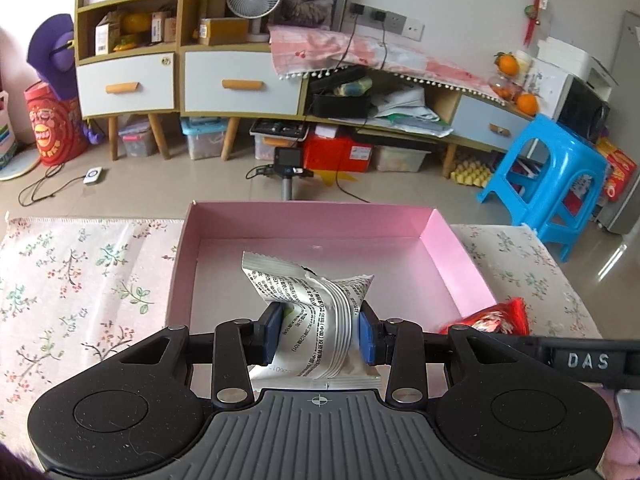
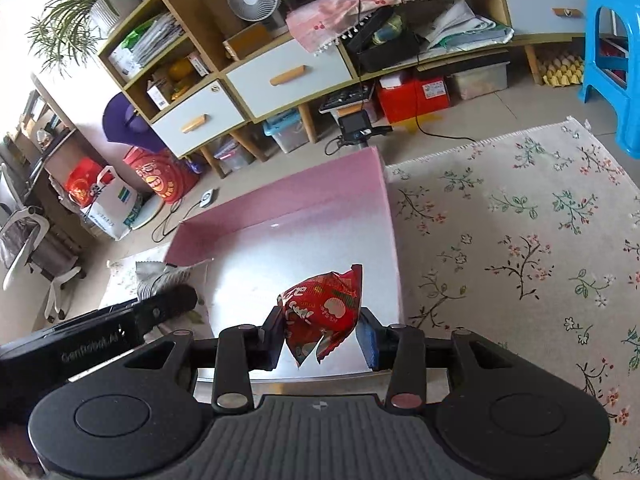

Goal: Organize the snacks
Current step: 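Carry both snacks over the pink box and open both tools to drop them, then move both tools back over the remaining snacks on the table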

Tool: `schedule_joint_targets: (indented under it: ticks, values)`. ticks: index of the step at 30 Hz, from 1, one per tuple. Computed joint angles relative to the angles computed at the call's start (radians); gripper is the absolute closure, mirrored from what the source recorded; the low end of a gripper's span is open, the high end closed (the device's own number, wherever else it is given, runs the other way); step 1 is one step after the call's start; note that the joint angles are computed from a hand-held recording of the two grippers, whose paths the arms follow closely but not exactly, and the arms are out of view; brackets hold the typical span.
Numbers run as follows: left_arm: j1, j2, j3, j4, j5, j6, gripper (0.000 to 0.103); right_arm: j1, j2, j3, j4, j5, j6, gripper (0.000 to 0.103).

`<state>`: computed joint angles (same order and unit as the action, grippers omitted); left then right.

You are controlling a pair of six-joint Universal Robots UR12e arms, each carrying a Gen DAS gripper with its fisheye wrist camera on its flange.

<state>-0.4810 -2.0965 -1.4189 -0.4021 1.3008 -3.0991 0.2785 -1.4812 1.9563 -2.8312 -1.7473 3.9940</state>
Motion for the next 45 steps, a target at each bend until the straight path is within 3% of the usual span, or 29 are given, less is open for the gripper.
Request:
schedule_joint_targets:
  ticks: [6,8,10,16,26,34,45]
  values:
    - [-0.007,-0.008,-0.003,0.009,0.032,-0.01,0.066,0.001,-0.002,0.004,-0.008,0.0,-0.005,0.071]
    - [-0.007,-0.009,-0.002,0.011,0.033,-0.005,0.063,0.003,-0.002,0.001,-0.005,-0.009,-0.006,0.062]
    - [-0.006,-0.009,0.002,0.003,0.034,-0.001,0.05,0.004,-0.003,0.001,-0.007,-0.016,-0.002,0.055]
    - [-0.004,0.001,-0.005,0.001,0.036,0.015,0.034,0.006,-0.007,0.002,-0.009,-0.024,-0.004,0.044]
    - [0.012,0.044,-0.053,0.019,0.01,0.016,0.021,0.034,-0.017,-0.012,0.027,-0.078,-0.023,0.026]
    - [0.046,0.104,-0.125,0.023,-0.041,0.029,0.011,0.068,-0.039,-0.015,0.068,-0.129,-0.007,0.02]
    - [0.099,0.184,-0.205,-0.045,-0.078,0.137,0.005,0.124,-0.051,-0.029,0.112,-0.211,0.042,0.012]
